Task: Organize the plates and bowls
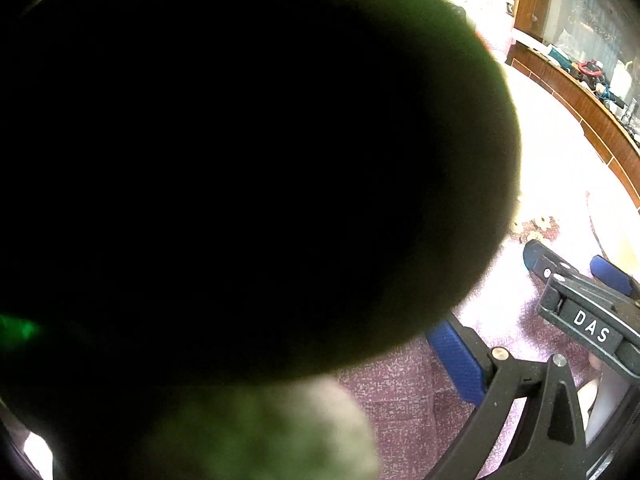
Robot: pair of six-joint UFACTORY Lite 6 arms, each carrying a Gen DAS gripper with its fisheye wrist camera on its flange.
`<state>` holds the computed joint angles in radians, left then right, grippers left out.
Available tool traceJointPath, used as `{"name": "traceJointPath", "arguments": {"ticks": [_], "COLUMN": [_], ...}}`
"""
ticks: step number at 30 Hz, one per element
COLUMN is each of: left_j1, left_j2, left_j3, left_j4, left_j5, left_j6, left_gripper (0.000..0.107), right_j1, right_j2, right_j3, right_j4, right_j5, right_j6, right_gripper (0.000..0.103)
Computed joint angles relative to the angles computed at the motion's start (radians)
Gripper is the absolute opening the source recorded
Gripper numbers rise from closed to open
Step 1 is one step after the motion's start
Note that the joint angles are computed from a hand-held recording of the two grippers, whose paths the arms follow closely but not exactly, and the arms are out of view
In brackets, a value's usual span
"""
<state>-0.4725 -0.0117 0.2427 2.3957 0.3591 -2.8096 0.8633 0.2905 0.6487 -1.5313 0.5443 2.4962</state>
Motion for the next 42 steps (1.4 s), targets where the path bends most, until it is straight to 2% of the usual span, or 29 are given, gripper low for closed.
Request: {"name": "traceJointPath", "arguments": {"ticks": [42], "left_j1": [0.019], "left_j2": [-0.04], "left_j3": [-0.023], "left_j4": [-0.005], "left_j5": [-0.014], "left_j6": [0.026], "left_gripper": [0.103], "right_j1": [0.013], "right_j2": [-0.002], "right_j3": [0.001], "right_j4": [0.009], "right_j5": [0.002], "right_j6": [-0.013], "right_gripper": [0.102]}}
